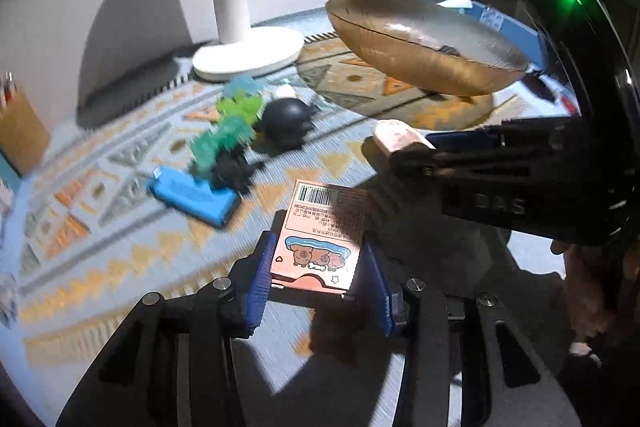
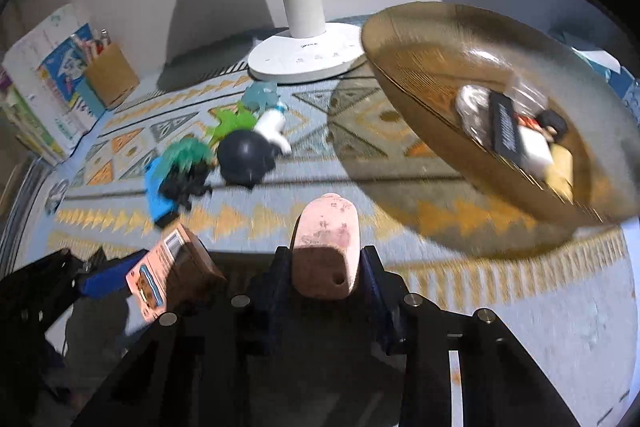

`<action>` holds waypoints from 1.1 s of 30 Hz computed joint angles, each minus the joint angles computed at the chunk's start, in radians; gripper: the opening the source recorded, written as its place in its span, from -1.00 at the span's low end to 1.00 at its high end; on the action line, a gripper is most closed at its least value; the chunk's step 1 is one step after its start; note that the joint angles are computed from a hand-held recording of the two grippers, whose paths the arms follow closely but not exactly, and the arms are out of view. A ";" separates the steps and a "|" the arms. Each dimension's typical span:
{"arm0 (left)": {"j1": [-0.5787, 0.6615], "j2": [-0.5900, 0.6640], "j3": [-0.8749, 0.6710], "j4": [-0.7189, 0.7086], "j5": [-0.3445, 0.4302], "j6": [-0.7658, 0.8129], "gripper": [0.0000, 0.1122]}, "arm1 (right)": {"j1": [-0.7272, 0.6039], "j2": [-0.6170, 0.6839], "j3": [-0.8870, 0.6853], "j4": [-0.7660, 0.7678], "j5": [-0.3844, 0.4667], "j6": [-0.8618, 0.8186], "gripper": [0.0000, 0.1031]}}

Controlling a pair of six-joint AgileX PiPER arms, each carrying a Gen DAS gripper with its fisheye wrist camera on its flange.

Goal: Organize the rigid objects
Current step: 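Grasp the pink-orange snack box with the left tool while the right tool grasps the pink eraser, then carry the snack box and eraser over the amber bowl and release both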

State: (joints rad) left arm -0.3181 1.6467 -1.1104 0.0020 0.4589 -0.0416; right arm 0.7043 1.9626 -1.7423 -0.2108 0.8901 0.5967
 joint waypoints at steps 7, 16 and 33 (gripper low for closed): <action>-0.069 -0.076 0.110 0.090 0.000 -0.170 -0.28 | 0.026 -0.215 0.322 0.016 -0.122 -0.025 -0.33; -0.129 -0.085 0.153 0.273 -0.009 -0.418 -0.02 | 0.042 -0.278 0.412 0.006 -0.137 -0.022 0.23; -0.181 -0.054 0.109 0.348 0.023 -0.532 -0.31 | 0.143 -0.229 0.368 -0.216 -0.081 0.200 -0.33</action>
State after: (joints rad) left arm -0.4991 1.5928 -1.0015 0.3498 0.4817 -0.5737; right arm 0.8471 1.7341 -1.3743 -0.4272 0.8090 0.7970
